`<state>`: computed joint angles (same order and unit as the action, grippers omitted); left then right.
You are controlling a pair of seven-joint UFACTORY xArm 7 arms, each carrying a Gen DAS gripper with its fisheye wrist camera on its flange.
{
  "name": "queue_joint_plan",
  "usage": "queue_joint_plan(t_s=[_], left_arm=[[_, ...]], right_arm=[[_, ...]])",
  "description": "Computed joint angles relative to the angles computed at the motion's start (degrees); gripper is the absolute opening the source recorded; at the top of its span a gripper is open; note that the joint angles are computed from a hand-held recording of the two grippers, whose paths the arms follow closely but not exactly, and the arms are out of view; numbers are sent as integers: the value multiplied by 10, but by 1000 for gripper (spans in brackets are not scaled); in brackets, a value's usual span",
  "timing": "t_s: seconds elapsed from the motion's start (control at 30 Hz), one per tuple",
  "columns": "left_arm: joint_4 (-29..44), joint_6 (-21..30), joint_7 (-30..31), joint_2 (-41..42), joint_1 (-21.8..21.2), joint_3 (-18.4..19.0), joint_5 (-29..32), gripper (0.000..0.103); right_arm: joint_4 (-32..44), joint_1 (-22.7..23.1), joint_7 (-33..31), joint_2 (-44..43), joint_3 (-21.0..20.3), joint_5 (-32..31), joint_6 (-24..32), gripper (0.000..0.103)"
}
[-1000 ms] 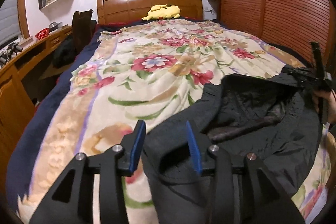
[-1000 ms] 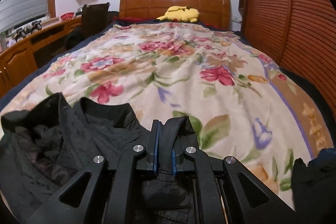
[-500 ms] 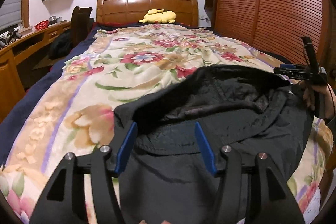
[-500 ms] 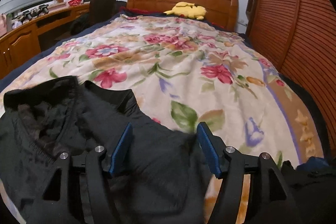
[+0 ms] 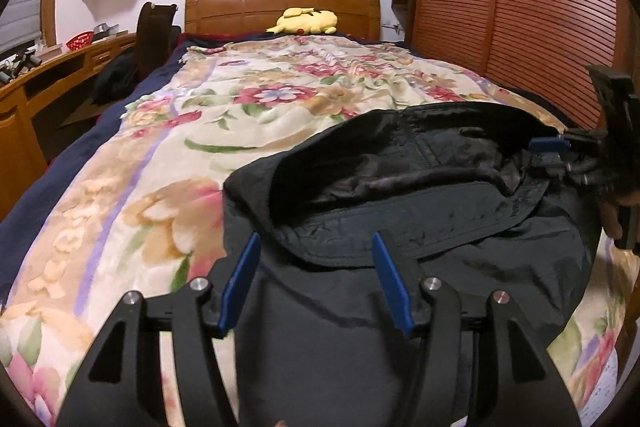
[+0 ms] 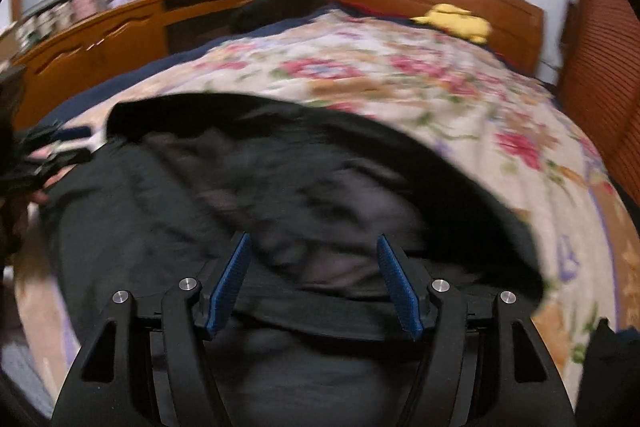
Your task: Fold large clothes
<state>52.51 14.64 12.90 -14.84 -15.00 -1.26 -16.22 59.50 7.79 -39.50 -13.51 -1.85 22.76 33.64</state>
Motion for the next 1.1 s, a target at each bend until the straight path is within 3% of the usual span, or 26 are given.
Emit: queue_joint_plan(t_s=[0.3, 0.5, 0.6, 0.67, 0.77, 0.93, 1.1], left_arm=[[-8, 3, -5, -2, 12, -1, 16, 57], [-13, 1, -6, -9, 12, 2, 15, 57], [-15, 1, 3, -10, 5, 10, 3, 57], [-14, 4, 9, -10, 0, 15, -8, 57], [-14, 5, 13, -11, 0, 14, -11, 57], [-18, 2, 24, -15, -6, 18, -25, 57], [-19, -6, 18, -11, -3, 12, -21, 57]], right_arm=[[-15, 36, -11, 7, 35, -17, 21, 67], [3, 19, 78, 38, 67, -158, 10, 66], [32, 15, 95, 65, 63, -186, 7, 48], [55, 12, 105, 85, 64, -213, -11, 26], [98, 9, 146, 121, 66, -259, -26, 17], [187, 15, 242, 201, 56, -351, -50, 17], [264, 23, 295, 263, 42, -363, -59, 17]])
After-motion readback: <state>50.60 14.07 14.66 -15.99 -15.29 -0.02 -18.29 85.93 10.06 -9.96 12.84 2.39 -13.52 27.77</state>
